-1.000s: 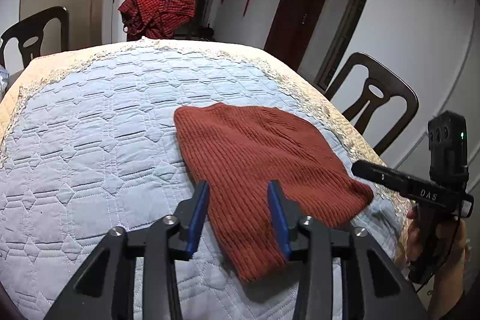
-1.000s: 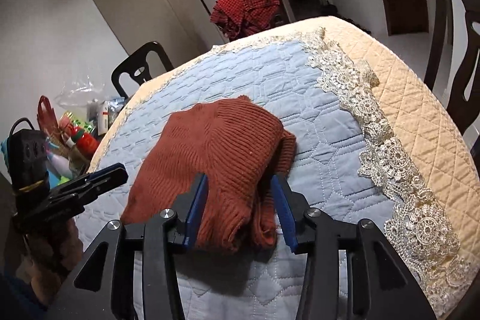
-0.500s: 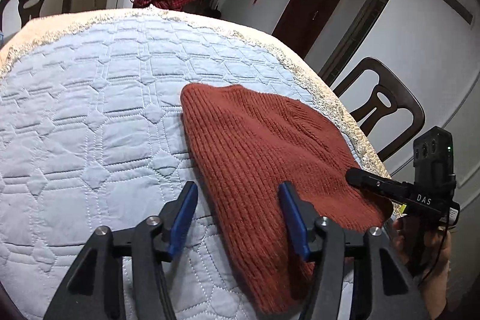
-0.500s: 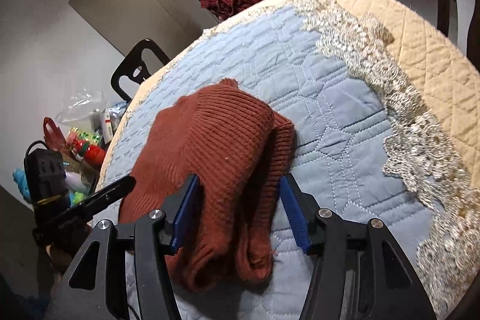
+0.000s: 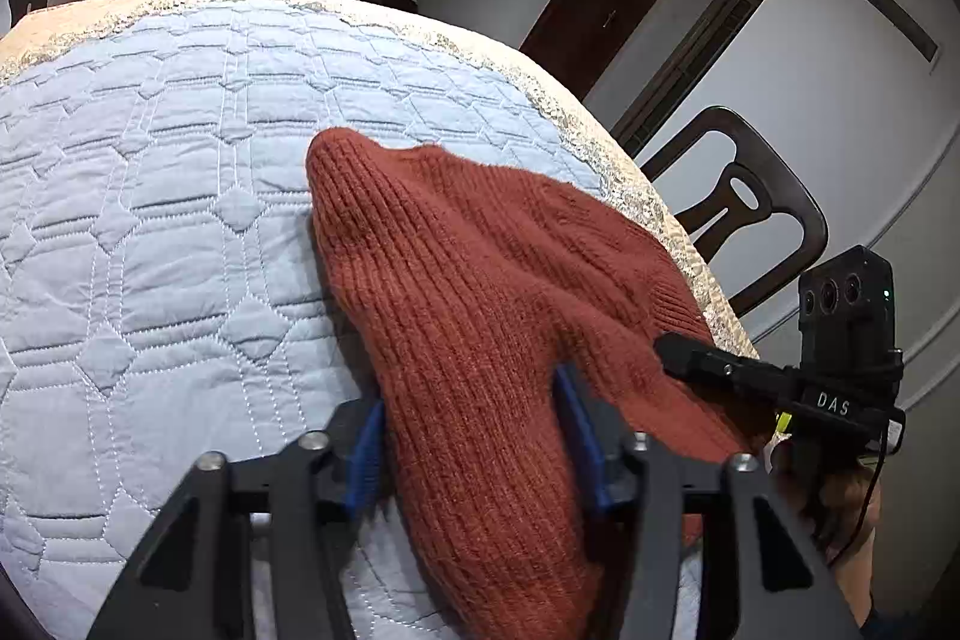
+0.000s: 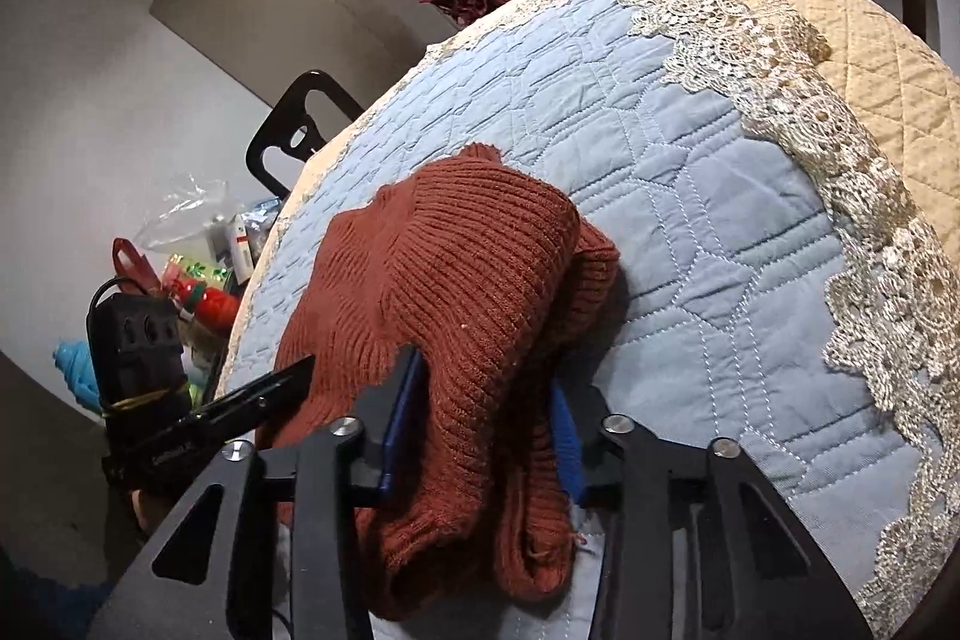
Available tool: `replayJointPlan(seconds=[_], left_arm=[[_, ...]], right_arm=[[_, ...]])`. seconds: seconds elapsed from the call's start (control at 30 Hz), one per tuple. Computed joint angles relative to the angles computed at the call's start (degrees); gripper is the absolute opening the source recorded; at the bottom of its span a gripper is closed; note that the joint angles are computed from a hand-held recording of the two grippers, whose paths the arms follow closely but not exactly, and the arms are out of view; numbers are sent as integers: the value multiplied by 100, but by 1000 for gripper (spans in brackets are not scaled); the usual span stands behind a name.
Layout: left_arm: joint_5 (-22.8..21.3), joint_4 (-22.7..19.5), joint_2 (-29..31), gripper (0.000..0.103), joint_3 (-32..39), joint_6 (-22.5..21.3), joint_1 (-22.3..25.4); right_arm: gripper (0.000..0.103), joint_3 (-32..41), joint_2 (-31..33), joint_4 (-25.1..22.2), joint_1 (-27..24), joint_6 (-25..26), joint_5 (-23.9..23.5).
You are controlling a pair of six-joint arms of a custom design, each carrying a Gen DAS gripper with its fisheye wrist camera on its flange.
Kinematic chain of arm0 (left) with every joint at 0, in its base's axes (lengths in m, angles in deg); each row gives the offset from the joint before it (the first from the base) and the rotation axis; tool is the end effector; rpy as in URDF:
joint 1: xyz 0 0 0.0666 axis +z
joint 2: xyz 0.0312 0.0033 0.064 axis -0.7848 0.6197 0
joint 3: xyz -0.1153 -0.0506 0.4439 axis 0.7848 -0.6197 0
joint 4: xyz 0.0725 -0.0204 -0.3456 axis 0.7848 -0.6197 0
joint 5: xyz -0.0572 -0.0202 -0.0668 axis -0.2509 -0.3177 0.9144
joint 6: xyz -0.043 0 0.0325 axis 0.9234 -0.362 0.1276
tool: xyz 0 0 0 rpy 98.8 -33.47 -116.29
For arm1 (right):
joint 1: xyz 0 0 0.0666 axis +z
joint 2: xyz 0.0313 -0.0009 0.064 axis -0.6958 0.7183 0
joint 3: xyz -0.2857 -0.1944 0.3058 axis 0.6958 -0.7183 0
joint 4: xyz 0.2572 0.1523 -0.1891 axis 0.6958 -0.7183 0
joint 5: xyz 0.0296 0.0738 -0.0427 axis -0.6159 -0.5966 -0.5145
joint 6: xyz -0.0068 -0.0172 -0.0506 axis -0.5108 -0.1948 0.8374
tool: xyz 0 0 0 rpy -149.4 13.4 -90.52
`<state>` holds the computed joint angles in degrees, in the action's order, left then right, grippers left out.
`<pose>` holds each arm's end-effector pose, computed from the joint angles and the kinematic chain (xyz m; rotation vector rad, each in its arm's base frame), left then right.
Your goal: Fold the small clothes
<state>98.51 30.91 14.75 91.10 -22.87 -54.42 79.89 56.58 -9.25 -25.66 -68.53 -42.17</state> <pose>0.4382 -0.0374 0.4550 0.0506 2.4092 -0.6737 0.4740 0.1761 0.4503 -0.1616 2.4262 0.9565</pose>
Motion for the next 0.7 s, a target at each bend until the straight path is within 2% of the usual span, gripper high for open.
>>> replayJointPlan(seconds=[0.03,0.13,0.33,0.5,0.7], left_arm=[[-13,-11,-24,41,21,-13,-7],[80,0,-143,35,39,-33,44],[255,12,-373,35,97,-127,332],[402,-201,-402,35,219,-353,903],[439,-508,-262,35,460,-662,1623]], right_arm=[[31,21,-22,-11,24,29,26],[28,54,-106,45,61,58,38],[27,264,-191,117,259,101,8],[27,663,80,175,561,29,-90],[28,1355,695,123,987,-26,-238]])
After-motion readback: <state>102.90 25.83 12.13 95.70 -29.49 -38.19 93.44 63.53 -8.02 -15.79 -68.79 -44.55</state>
